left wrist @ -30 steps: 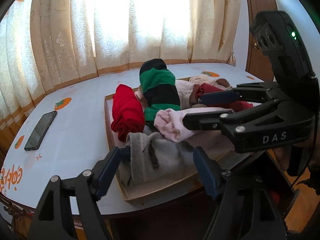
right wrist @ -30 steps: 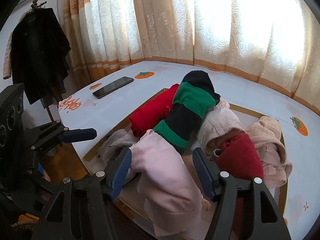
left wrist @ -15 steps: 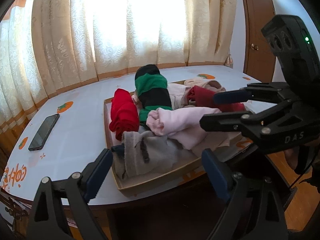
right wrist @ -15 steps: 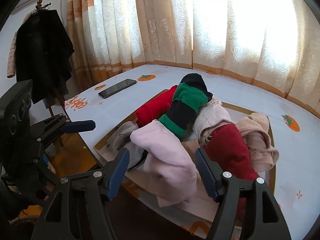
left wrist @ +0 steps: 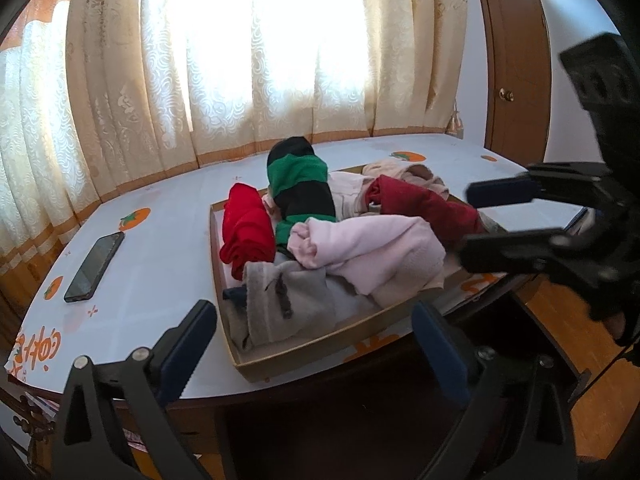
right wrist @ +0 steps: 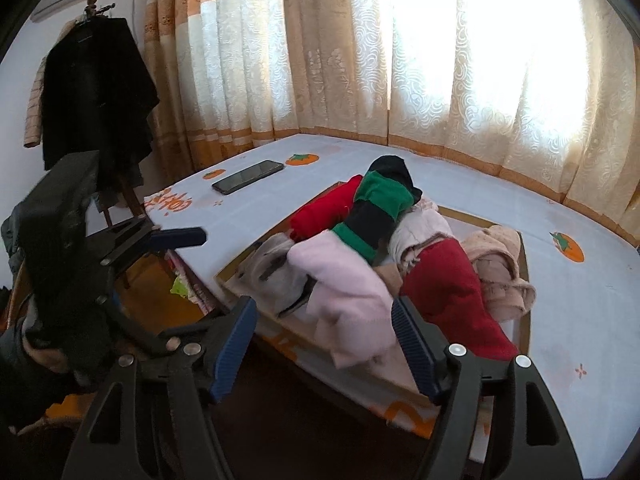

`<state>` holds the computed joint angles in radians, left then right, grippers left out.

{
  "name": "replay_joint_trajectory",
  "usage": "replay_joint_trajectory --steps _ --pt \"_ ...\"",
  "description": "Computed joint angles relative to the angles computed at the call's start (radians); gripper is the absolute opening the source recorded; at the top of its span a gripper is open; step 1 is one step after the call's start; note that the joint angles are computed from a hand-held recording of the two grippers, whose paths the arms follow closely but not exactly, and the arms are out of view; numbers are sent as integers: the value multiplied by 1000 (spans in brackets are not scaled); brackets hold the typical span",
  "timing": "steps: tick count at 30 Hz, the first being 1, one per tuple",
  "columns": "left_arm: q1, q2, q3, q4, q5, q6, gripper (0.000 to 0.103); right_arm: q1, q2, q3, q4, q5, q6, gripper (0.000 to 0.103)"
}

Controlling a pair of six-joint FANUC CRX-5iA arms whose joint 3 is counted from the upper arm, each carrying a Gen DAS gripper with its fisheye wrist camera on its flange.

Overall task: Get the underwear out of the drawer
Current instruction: 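Move both open tools back down into the drawer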

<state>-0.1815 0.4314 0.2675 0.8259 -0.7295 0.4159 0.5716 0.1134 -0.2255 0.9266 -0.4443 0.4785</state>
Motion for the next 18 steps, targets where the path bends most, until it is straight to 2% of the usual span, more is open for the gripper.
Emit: replay_joint_trajectory --steps 7,18 --pt "1 -19 -31 20 -4 -17 100 41 -89 -104 98 -37 -67 75" --pt "-3 -96 -148 94 -20 -110 102 68 -205 -245 223 -70 -204 77"
